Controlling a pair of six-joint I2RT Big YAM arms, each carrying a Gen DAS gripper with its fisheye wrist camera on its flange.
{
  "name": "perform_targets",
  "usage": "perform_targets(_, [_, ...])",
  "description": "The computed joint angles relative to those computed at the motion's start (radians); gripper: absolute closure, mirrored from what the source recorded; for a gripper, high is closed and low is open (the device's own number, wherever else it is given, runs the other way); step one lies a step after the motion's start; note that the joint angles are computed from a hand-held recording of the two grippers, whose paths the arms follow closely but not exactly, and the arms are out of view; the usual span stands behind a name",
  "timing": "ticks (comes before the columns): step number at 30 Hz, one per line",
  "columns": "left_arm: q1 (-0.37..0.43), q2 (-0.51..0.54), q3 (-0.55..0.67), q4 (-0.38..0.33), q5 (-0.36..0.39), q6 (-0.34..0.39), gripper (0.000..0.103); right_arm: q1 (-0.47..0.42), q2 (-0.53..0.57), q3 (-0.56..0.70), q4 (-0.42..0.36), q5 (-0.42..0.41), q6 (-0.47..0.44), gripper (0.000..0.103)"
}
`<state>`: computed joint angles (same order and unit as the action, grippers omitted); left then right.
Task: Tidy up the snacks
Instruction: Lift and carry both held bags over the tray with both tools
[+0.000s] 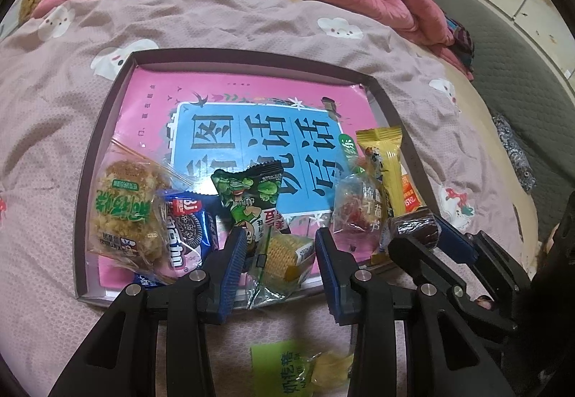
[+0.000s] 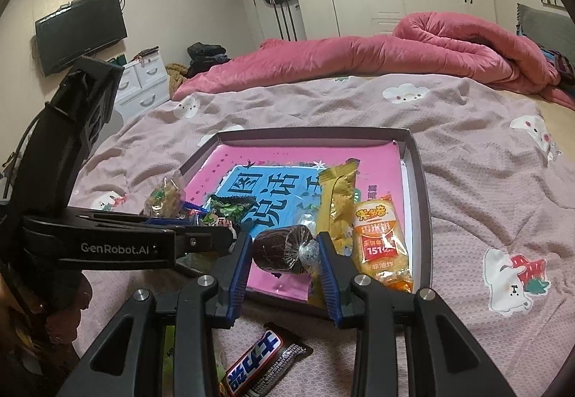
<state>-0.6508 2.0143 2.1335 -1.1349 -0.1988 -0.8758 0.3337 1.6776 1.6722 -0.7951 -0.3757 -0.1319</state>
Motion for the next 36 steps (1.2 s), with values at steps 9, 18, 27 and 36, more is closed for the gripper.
perform_targets(9, [0.001, -0.006, -0.011, 0.006, -0.002, -0.003, 0.062, 0.015, 0.004, -0.005, -0.008, 0.023, -0.035, 0.066])
perform_targets(18, [0.003, -0.022, -0.039, 0.019, 0.001, -0.012, 0.062, 0.026, 0.011, -0.008, -0.011, 0.036, -0.067, 0.066])
perform_targets(27, [0.003, -0.023, -0.043, 0.020, 0.005, -0.012, 0.062, 0.030, 0.013, -0.012, -0.011, 0.057, -0.066, 0.066])
perform_targets(36, [0.002, -0.017, -0.034, 0.013, 0.004, -0.011, 0.062, 0.024, 0.019, -0.015, 0.006, 0.094, -0.044, 0.066])
